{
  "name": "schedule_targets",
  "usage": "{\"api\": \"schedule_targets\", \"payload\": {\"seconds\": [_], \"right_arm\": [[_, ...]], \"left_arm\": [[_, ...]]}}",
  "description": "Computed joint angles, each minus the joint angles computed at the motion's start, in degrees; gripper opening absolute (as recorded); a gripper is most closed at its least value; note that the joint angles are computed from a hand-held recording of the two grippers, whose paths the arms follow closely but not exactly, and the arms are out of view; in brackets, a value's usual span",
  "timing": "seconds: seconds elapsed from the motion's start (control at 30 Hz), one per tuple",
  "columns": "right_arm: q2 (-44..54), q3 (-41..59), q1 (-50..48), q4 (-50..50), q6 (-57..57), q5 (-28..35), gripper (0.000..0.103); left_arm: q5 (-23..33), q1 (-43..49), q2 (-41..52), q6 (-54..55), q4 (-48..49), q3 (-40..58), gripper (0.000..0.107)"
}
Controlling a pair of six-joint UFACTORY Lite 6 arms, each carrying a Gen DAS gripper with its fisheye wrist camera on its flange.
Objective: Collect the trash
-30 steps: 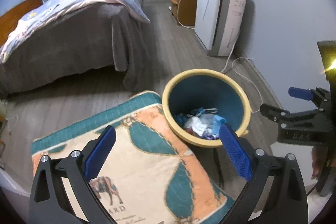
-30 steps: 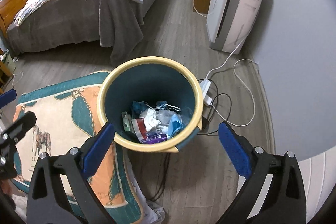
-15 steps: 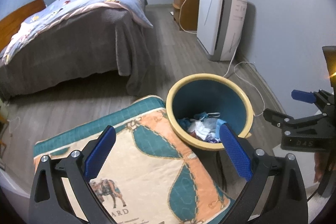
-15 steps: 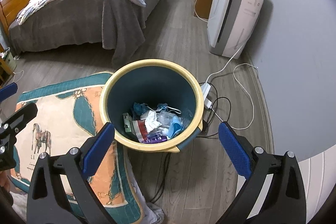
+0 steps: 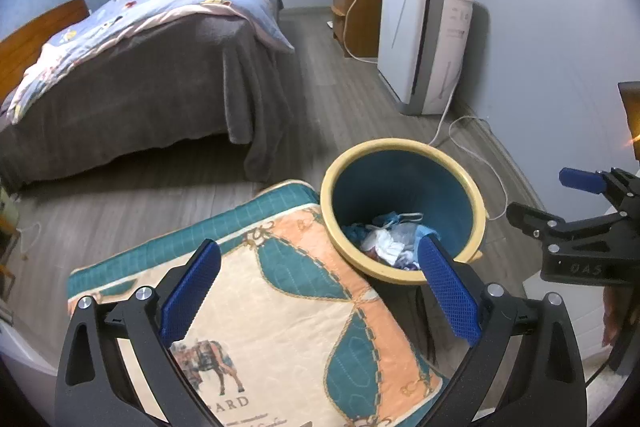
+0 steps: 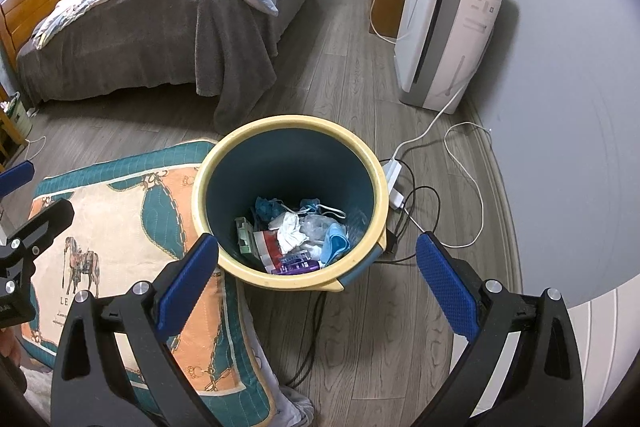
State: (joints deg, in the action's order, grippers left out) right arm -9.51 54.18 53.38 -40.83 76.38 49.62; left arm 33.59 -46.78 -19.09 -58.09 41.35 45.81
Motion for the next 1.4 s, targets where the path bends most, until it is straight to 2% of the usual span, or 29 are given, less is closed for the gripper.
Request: {"api": "schedule_targets", "payload": {"seconds": [1.4], "right_arm": [[-0.2, -0.3, -1.1, 0.7, -0.9, -0.7, 0.097]], "left_arm": [[-0.7, -0.5, 1.1, -0.1, 0.2, 0.0, 0.098]]}}
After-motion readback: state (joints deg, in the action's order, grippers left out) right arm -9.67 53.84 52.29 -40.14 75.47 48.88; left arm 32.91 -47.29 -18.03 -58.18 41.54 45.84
